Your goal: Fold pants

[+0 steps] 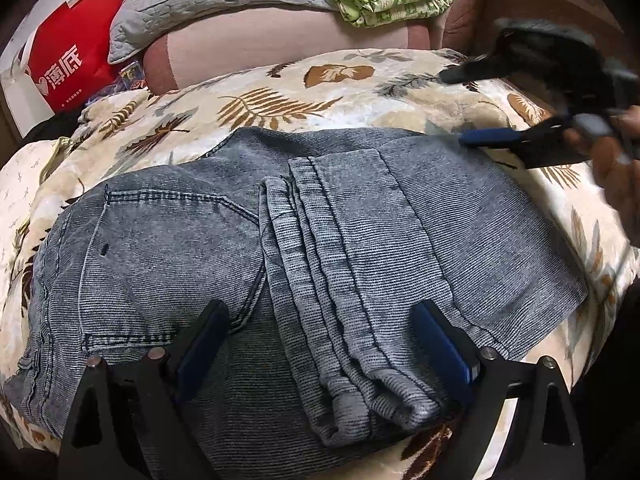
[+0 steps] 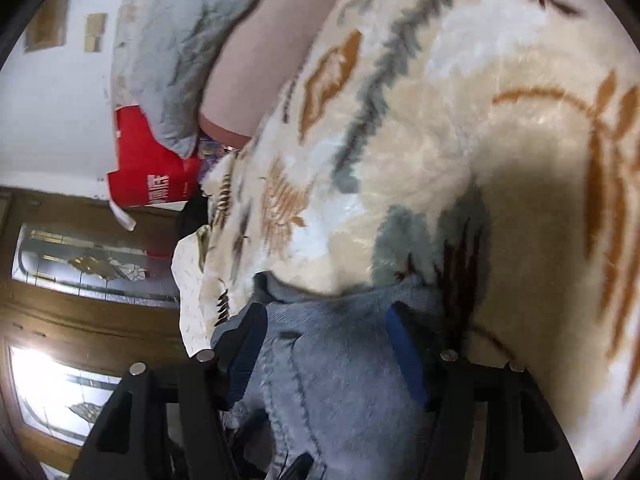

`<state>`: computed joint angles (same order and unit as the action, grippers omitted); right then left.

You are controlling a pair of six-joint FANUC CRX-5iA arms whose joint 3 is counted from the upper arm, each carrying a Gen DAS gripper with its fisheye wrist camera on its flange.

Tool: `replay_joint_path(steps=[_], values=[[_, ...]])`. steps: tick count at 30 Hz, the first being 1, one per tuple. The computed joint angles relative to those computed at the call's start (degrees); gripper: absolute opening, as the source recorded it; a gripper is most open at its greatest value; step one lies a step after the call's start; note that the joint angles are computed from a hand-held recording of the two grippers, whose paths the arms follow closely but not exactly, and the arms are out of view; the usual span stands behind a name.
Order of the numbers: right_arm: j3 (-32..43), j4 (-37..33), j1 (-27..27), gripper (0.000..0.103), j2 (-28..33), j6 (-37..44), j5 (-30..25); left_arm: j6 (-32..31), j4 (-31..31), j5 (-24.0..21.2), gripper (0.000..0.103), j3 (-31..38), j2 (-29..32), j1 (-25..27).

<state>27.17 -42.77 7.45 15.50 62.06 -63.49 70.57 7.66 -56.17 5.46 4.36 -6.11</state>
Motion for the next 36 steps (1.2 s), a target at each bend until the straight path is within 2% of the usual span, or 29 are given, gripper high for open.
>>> replay_joint_path(steps=[3,8,12,13,14,16,18,20,22,24,26,28,30,36], values=[[-3.16,-1.05,0.51,0.065,-4.30,0.86,0.25,0.35,-0.15,-0.04,0.095,-0.08,-0.14,-0.07],[-14.18,-3.75,1.92,0.066,-13.88,-0.33,3.28,0.96,-0.56,-0.20,0.095,-0.04,-0.24,-0.21],[-20.87,-3.19,3.25,0.067,-16.96,-3.59,4.60,1.98,-1.17,-1.70,0.095,1.14,0.29,-0.39],[-21.88,-4.71,2.59,0.066,-16.87,-3.11,4.38,2.39,-1.50,-3.19,0.094,2.24,0.72,-0.41],[-23.56,-6.12,2.01,0.066,-18.14,-2.92,6.40,2.79,-1.47,-3.97,0.094,2.78,0.74,-0.26],[-23.47,-4.58,2.56,0.066,-19.47,-3.51,6.85,3.80,-0.37,-2.71,0.094,1.73,-0.94,0.69],[-22.94,-4.62,2.99,0.068,-20.41,-0.68,6.75,4.77,0.87,-1.99,0.094,0.94,-2.41,1.62],[-23.26,-4.67,3.26,0.073,-20.76,0.68,6.61,5.35,1.53,-2.15,0.094,0.65,-3.09,2.02],[-24.40,-1.62,4.27,0.073,-20.40,-2.30,5.92,5.62,0.13,-3.33,0.094,1.37,-2.69,1.24],[-25.87,-4.70,2.80,0.073,-21.22,-1.20,7.02,5.48,-3.43,-5.01,0.094,2.65,-1.66,-0.66],[-25.87,-4.29,2.53,0.073,-22.24,-0.87,7.09,6.28,-7.21,-6.39,0.094,3.64,-0.50,-2.42],[-25.58,-3.00,2.73,0.073,-22.73,-0.95,6.89,6.77,-6.21,-4.41,0.094,1.97,-1.21,-1.99],[-25.34,-3.22,2.06,0.073,-22.91,-0.65,6.51,6.69,-5.64,-5.02,0.094,2.22,-0.92,-1.71],[-17.83,-0.19,1.83,0.073,-17.80,-0.79,5.15,5.36,-4.69,-3.62,0.094,1.13,-1.26,-1.33]])
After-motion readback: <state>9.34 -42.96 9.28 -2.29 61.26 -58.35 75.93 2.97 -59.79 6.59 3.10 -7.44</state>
